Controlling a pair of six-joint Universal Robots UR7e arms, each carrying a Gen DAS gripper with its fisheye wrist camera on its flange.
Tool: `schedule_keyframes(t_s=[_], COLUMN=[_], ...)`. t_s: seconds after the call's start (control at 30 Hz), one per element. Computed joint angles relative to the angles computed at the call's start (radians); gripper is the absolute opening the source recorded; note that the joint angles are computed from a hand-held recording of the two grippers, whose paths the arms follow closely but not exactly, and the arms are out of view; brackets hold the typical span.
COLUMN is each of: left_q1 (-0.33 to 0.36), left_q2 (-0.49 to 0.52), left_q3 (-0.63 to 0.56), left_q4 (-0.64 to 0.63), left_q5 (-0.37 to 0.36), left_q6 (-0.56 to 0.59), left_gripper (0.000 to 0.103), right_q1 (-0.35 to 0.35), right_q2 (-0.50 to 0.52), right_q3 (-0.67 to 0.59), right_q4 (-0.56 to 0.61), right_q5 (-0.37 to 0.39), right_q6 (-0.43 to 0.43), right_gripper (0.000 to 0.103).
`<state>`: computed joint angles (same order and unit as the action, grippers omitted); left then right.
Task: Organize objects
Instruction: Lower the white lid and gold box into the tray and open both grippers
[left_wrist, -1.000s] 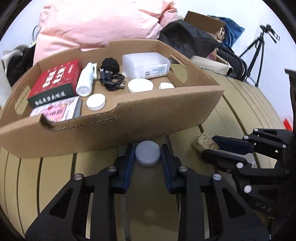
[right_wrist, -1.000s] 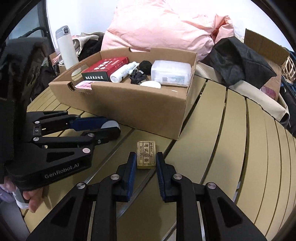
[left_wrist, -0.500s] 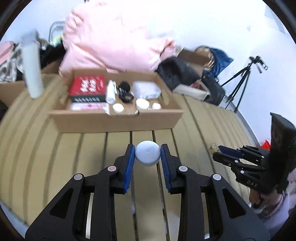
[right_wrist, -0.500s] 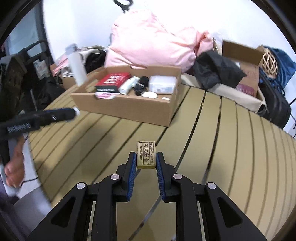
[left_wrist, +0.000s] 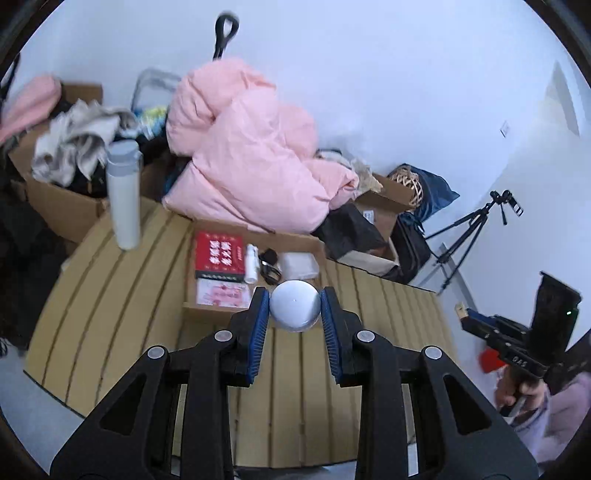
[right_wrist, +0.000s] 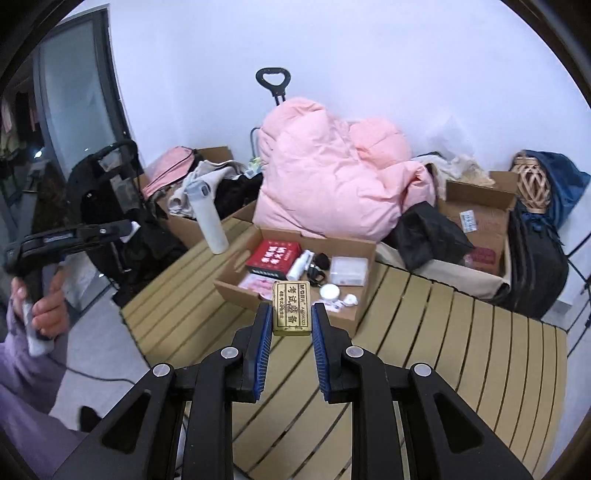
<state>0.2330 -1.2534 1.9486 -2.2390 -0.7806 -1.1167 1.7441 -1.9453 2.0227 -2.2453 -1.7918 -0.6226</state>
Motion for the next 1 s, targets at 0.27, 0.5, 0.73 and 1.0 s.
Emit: schedule_keyframes(t_s=[0.27,0.5,0.73,1.0], left_q1=[0.259,0.445,0.508,0.448], left_q2=[0.259,0.494,0.582,0.510], left_q3=[-0.265,-0.401,-0.462,-0.395], left_q4=[0.090,0.126,0.172,0.146], left_q5=[-0.204,-0.361,-0.425,-0.353], left_q6=[0.116,0.142,0.159,0.167], left_gripper=[0.025,0.025,0.030,0.077], right_q1=[0.041,-0.041,-0.092,-0.076], right_q2=[0.325,0.608,0.750,0.721], right_q3=[-0.187,-0.288,-0.284,-0.265], right_q4=[0.083,0.100,0.041,0.007], right_q5=[-0.217,-0.296,-0.397,-0.396], right_q6=[0.153,0.240,0.266,0.229], right_gripper=[0.023,0.023,0.024,0.097])
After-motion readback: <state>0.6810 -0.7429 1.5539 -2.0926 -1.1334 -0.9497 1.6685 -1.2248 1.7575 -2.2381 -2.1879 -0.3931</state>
